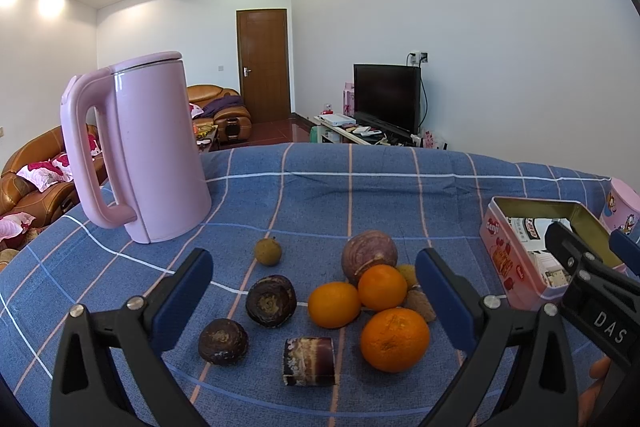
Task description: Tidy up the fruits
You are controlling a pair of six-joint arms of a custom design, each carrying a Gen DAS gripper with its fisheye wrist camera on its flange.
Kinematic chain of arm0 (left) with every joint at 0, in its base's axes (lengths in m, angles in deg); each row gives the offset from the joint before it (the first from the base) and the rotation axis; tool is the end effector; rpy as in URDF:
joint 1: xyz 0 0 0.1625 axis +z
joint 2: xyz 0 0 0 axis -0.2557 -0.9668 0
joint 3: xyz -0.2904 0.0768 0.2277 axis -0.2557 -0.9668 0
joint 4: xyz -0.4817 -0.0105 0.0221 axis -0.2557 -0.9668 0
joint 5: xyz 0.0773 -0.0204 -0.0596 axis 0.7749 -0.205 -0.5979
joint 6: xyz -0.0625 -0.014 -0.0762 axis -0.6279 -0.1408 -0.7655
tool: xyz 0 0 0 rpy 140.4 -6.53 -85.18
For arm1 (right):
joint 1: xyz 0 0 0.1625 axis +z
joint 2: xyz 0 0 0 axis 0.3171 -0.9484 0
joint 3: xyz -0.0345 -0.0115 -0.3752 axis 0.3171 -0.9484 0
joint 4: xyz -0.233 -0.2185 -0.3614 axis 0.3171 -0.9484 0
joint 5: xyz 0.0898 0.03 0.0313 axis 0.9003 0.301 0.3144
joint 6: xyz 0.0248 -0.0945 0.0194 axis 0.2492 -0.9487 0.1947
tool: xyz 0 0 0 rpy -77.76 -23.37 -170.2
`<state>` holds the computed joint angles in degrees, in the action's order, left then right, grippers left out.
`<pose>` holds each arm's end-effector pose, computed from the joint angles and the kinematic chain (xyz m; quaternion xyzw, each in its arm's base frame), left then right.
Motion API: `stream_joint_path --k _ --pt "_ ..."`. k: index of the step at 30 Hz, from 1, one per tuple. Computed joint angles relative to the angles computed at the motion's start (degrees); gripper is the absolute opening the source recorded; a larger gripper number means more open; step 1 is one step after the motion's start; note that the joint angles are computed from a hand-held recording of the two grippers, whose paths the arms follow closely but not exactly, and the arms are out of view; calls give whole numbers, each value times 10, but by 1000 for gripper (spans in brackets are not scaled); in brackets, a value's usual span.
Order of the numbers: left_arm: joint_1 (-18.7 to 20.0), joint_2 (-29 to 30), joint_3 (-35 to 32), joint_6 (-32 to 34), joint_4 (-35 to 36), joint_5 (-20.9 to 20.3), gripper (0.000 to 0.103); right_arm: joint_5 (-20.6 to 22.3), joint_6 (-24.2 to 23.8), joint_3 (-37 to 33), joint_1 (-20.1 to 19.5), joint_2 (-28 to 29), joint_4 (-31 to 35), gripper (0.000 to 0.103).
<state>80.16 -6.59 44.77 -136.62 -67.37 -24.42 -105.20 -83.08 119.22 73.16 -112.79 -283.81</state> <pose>-0.1012 -0.6985 0.0330 0.2009 0.7823 -0.4887 0.3298 0.1077 -0.6829 0.0308 0.0987 -0.7582 0.5391 0.3532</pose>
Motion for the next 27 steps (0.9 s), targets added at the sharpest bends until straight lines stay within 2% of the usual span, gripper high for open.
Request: stream_joint_path --k 20,27 --pt "4 -2 0 -14 -1 6 103 11 4 10 -3 -8 10 102" --pt "6 -24 35 18 -51 5 103 20 2 15 -4 -11 15 102"
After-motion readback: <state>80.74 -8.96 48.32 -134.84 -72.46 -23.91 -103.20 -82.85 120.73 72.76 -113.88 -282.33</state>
